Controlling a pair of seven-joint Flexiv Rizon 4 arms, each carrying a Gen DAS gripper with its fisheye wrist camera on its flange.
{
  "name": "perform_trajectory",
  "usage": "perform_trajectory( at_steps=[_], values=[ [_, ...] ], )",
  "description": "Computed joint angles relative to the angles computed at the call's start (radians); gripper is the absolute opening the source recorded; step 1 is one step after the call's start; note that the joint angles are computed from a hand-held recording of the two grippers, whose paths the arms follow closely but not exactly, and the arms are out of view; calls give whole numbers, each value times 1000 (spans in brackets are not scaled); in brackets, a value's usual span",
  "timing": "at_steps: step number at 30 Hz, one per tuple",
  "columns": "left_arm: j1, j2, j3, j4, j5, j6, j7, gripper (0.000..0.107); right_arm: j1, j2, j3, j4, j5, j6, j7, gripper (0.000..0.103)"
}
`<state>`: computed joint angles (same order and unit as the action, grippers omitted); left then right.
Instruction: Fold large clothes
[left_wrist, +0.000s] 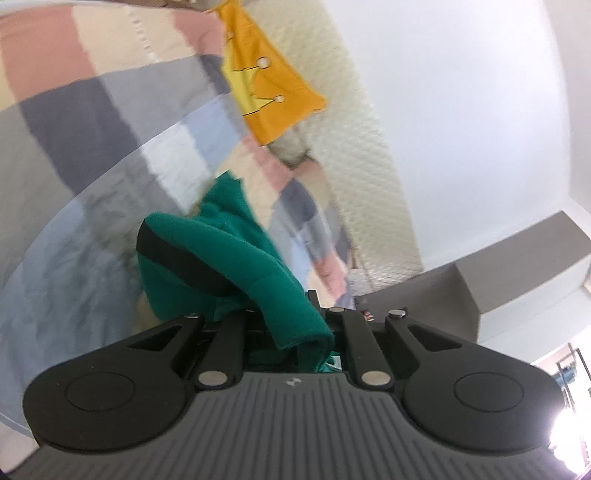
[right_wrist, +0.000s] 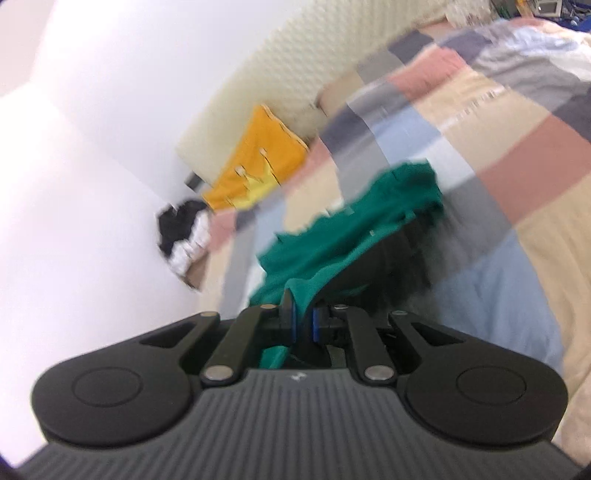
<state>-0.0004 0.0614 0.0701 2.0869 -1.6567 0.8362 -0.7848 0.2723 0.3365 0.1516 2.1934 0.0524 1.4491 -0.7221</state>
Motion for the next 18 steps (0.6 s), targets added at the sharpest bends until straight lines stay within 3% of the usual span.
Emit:
perform_trajectory(
  at_steps=[6, 11, 15, 18],
  values=[
    [10, 82, 37, 8, 53, -80, -32, 13, -28, 46, 30, -4, -27, 47, 25, 11],
    [12, 123, 61, 29, 139, -128, -69, 13, -49, 88, 49, 41, -50, 11, 77, 11],
    [9, 65, 36, -10, 179, -94, -69, 13, -54, 53, 39, 61, -42, 22, 122, 11],
    [12, -43, -3, -111, 205, -36, -120, 13, -41, -24, 4, 30, -15, 82, 142, 11]
  ],
)
